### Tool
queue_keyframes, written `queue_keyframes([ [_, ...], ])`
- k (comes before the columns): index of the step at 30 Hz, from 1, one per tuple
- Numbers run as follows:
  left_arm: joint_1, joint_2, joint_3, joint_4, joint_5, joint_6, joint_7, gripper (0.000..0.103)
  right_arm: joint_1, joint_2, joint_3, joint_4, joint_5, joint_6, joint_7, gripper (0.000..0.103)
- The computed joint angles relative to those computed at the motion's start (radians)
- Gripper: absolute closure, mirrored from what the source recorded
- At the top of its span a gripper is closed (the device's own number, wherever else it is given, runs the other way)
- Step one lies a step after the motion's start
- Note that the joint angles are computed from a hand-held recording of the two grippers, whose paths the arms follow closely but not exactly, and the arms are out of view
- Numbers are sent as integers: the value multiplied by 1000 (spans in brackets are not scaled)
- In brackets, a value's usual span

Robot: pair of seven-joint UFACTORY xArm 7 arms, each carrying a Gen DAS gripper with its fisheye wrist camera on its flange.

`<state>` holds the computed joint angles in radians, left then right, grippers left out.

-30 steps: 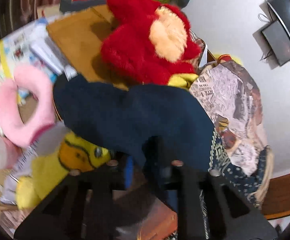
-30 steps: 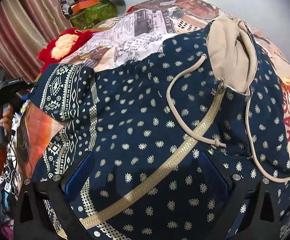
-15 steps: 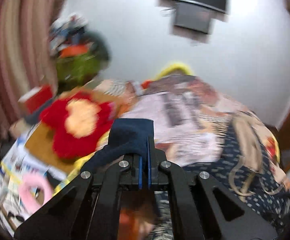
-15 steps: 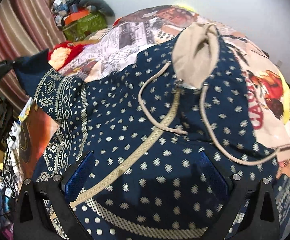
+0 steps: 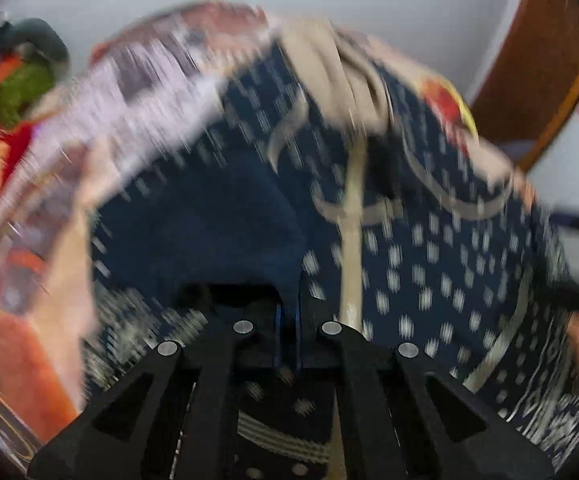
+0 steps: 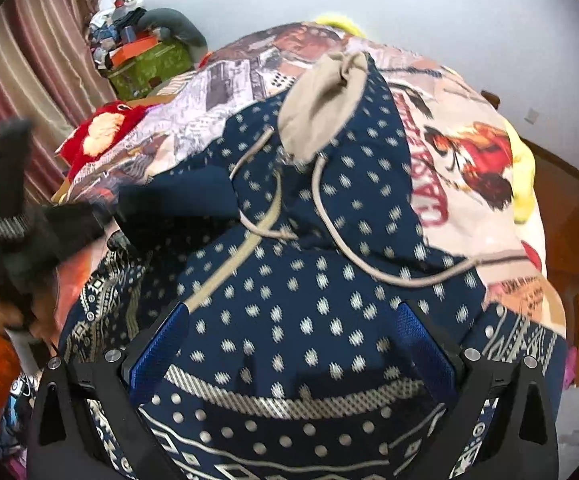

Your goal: Fold large clothes

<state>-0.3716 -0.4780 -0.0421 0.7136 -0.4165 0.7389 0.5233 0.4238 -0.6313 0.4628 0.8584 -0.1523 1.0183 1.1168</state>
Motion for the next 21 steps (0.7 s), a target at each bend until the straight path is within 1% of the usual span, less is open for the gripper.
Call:
queue_keyframes([
  [2,1,-8,-17,-26,28,20,-4,99,8,-9,-6,-11,13,3,-1,0],
  [3,5,-19,-15,-36,41,30,1,97,10,-7,-6,-13,17,1,1,0],
  [4,7,-35,-3,-43,48,43,16,96,11,-4,-7,-13,20,-4,1,0],
  [5,9,-54,21,-45,40,61,38,92,11,3,-7,-10,22,-11,1,0],
  [6,13,-65,36,-46,34,72,52,83,9,12,-5,-4,21,-19,1,0],
  [7,24,-85,62,-43,25,88,68,76,7,26,-4,5,18,-29,1,0],
  [8,36,-96,78,-42,16,92,80,63,2,50,-1,23,10,-43,-1,0],
  [9,55,-119,110,-44,1,91,99,54,-1,66,0,34,3,-53,-3,0],
  [11,95,-139,138,-41,-4,75,114,51,-9,125,7,78,-22,-84,-10,0],
  [14,187,-110,163,-19,48,18,120,50,-12,234,16,158,-72,-118,-20,0],
  [16,230,-96,170,-23,75,-10,121,50,-3,324,17,225,-116,-140,-28,0],
  [18,261,-78,189,-24,89,-8,131,50,13,422,17,298,-165,-148,-38,0],
  [20,279,-52,215,-29,83,9,156,50,34,529,17,380,-224,-142,-51,0],
  [21,285,-52,217,-40,78,8,168,50,46,573,11,414,-245,-134,-58,0],
])
